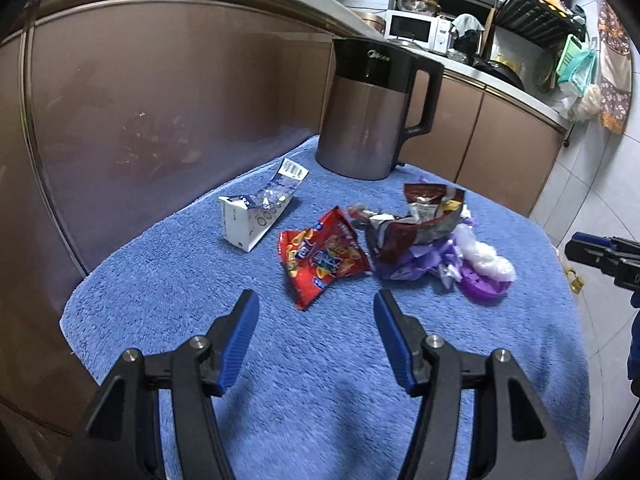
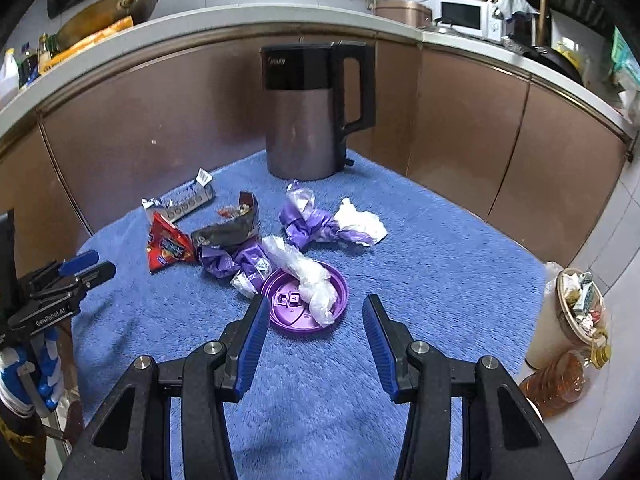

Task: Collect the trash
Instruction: 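Return both tools to the table above the remaining wrappers, then grasp the red snack bag with the left tool while the right tool grasps plastic bag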

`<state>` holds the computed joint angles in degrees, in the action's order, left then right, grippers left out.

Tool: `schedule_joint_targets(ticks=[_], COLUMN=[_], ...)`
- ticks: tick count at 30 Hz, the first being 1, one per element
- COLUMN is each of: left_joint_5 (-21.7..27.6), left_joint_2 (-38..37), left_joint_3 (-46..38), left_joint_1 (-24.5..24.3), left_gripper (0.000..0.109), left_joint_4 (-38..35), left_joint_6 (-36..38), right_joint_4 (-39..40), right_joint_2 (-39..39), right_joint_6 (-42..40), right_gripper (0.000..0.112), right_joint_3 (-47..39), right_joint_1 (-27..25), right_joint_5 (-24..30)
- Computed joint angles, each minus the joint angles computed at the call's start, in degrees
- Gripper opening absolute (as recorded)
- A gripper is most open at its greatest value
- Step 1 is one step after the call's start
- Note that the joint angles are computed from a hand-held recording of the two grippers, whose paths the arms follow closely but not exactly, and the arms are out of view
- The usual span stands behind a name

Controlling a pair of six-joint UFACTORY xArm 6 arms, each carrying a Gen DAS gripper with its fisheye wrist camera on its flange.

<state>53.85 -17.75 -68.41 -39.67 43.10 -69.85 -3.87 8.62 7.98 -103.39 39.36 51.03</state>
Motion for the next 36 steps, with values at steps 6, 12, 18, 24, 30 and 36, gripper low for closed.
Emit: schedule_joint_targets(ticks=[6, 12, 18, 24, 30, 36], left_joint_5=[-2.76, -6.27, -10.45, -12.49, -13.23, -13.59], left_joint_2=[1.95, 3.36, 5.26, 7.95, 10.24, 11.55], left_joint_3=[-0.1, -0.06, -0.7, -2.23, -3.62, -4.31], left_joint_1=[3.58, 7.14, 10.03, 11.08, 11.58, 11.82], left_gripper=[0.058, 0.058, 0.058, 0.058, 0.05, 0.022], left_joint_4=[-2.38, -4.13, -6.47, -8.67, -11.63, -15.32], left_joint_6=[1.53, 2.88, 4.83, 7.2, 10.16, 13.57], right_joint_4=[2.15, 3.62, 4.43, 4.89, 3.74, -0.01], right_joint_2=[7.42, 14.32, 18.13, 21.36, 23.8, 25.68], right_joint_6=[-3.32, -6.03, -7.6, -8.71, -10.25, -10.91], right_gripper=[0.046, 0.046, 0.046, 0.046, 0.044, 0.029], right_joint_3=[-7.22, -14.37, -18.37, -22.37, -25.48, -26.81], right_joint_1=[0.0, -0.28, -0.81, -1.36, -0.81, 0.42], right_joint_5=[2.45, 5.06, 6.43, 8.22, 9.7, 10.68])
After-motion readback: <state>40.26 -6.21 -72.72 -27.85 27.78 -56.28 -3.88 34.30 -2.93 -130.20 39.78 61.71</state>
